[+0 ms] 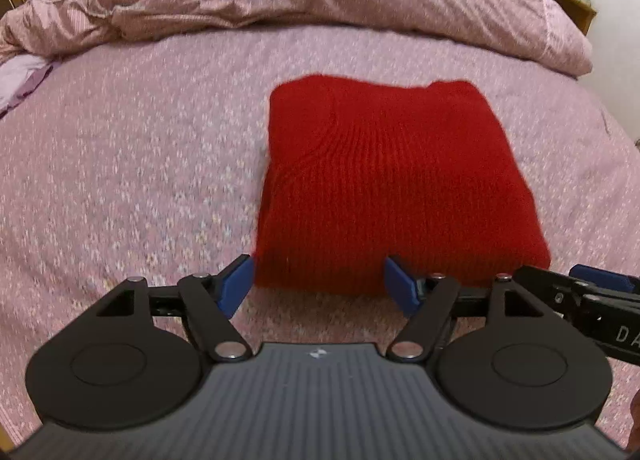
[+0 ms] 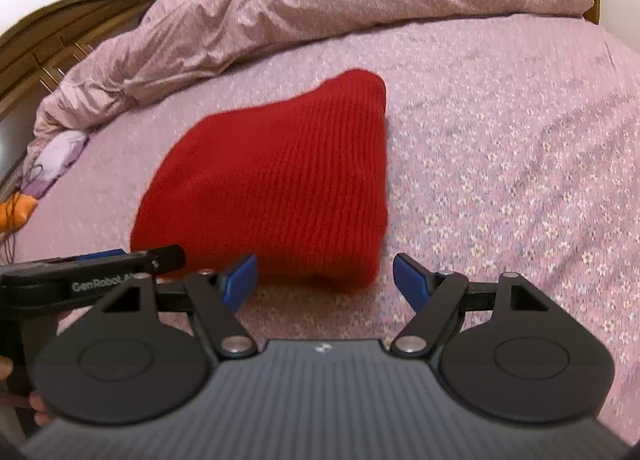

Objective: Fold small clothes

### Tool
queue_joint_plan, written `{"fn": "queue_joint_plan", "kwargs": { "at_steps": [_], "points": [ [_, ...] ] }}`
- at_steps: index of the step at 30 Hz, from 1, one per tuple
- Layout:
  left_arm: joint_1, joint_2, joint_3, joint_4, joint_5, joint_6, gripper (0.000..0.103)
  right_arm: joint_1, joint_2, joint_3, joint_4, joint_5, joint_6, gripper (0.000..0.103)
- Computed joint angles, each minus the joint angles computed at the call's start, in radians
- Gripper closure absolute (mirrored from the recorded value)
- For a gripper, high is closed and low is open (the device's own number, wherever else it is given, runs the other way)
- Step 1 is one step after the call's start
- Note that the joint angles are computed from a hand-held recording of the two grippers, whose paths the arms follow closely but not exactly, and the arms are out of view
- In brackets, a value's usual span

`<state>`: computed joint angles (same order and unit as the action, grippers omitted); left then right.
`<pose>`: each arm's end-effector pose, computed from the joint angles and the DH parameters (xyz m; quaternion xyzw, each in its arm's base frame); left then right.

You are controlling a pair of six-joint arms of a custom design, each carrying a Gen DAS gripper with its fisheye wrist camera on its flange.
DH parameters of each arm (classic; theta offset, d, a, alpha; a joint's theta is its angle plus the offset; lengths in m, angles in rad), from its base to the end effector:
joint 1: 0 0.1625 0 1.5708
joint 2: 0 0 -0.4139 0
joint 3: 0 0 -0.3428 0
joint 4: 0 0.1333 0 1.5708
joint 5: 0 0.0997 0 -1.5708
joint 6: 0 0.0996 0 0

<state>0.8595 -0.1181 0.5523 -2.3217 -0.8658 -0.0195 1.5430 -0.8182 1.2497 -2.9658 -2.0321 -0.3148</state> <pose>-0.3987 -0.7658 0.0260 0.2630 0.8903 -0.2600 0.2655 0.0688 -0.7266 0.3522 0.0185 -0.8690 0.4099 0.2765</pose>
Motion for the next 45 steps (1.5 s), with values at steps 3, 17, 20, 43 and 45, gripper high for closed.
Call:
{"fn": "queue_joint_plan", "kwargs": {
  "at_steps": [3, 17, 20, 43, 45],
  "points": [
    [0.002, -0.004, 0.016, 0.013, 0.002, -0.011, 0.025, 0.003, 0.008, -0.008, 0.027, -0.034, 0.025, 0.026],
    [0.011, 0.033, -0.049, 0.106, 0.014, -0.048, 0.025, -0.001, 0.023, -0.027, 0.1, -0.061, 0.064, 0.026],
    [0.011, 0.037, -0.058, 0.115, 0.014, -0.051, 0.025, -0.001, 0.023, -0.027, 0.102, -0.06, 0.063, 0.026],
    [0.009, 0.041, -0.065, 0.126, 0.013, -0.053, 0.024, 0.0, 0.022, -0.023, 0.101, -0.057, 0.063, 0.026],
    [0.008, 0.04, -0.062, 0.125, 0.012, -0.053, 0.024, 0.0, 0.022, -0.022, 0.101, -0.056, 0.063, 0.026]
  ]
}}
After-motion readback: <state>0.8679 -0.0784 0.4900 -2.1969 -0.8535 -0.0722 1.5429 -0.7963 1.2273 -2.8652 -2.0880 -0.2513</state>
